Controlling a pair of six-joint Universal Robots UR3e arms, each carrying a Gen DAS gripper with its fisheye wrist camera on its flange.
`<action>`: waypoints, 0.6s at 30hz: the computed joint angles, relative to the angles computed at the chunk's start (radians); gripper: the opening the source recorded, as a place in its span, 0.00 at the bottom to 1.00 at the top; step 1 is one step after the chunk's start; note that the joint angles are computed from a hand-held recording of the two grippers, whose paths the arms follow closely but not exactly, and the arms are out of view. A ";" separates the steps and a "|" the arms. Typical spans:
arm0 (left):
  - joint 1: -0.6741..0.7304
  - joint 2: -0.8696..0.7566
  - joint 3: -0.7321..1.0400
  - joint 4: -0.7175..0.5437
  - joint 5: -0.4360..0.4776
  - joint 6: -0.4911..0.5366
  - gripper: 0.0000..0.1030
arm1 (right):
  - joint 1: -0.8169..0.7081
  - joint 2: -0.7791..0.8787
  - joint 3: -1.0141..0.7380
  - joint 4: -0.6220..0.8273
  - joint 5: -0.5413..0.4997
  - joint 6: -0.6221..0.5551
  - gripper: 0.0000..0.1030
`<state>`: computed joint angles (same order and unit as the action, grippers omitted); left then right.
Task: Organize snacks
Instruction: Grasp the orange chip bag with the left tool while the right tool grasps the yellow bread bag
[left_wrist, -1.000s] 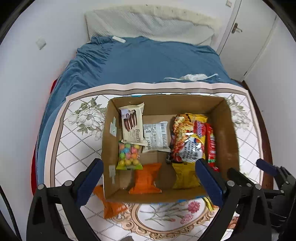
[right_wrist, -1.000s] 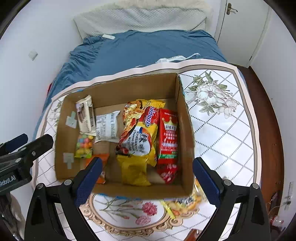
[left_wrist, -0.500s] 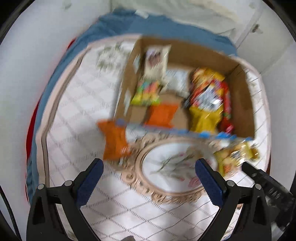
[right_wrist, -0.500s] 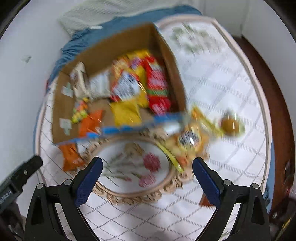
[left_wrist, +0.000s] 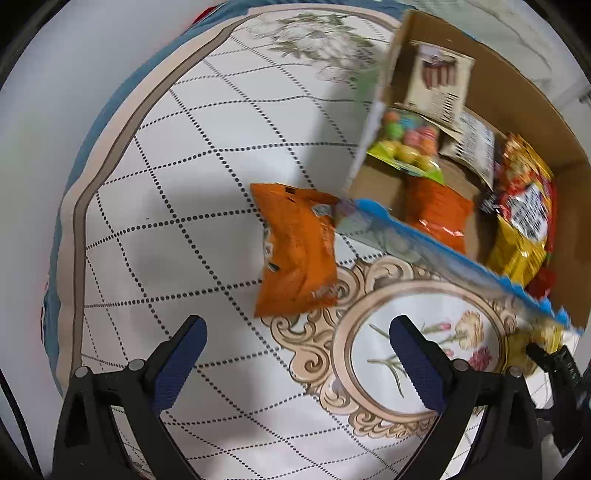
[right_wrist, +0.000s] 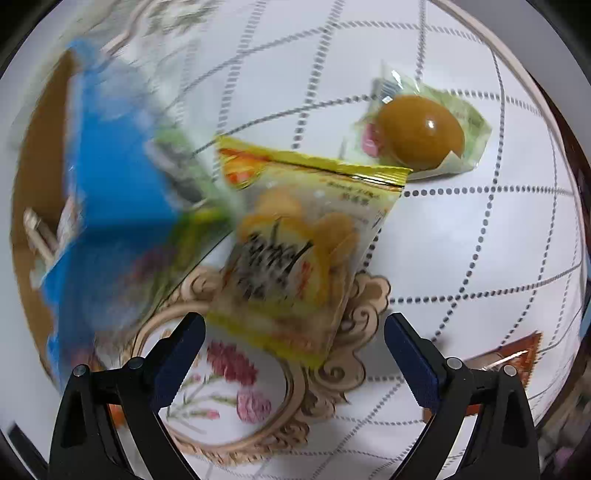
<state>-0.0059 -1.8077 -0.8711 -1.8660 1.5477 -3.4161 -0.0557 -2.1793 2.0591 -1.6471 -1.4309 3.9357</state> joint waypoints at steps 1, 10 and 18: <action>0.007 -0.008 0.003 -0.001 -0.004 -0.006 0.98 | -0.001 0.010 0.016 -0.024 -0.003 0.014 0.97; -0.010 -0.142 0.095 0.012 0.028 -0.013 0.98 | 0.135 0.132 -0.008 -0.125 -0.092 0.089 0.71; -0.055 -0.265 0.112 0.069 0.092 0.038 0.89 | 0.221 0.137 0.007 -0.095 -0.073 0.013 0.67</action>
<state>-0.0609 -2.0728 -0.7589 -1.7971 1.6397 -3.3776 0.1649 -2.0426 2.0661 -1.7419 -1.5040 3.9487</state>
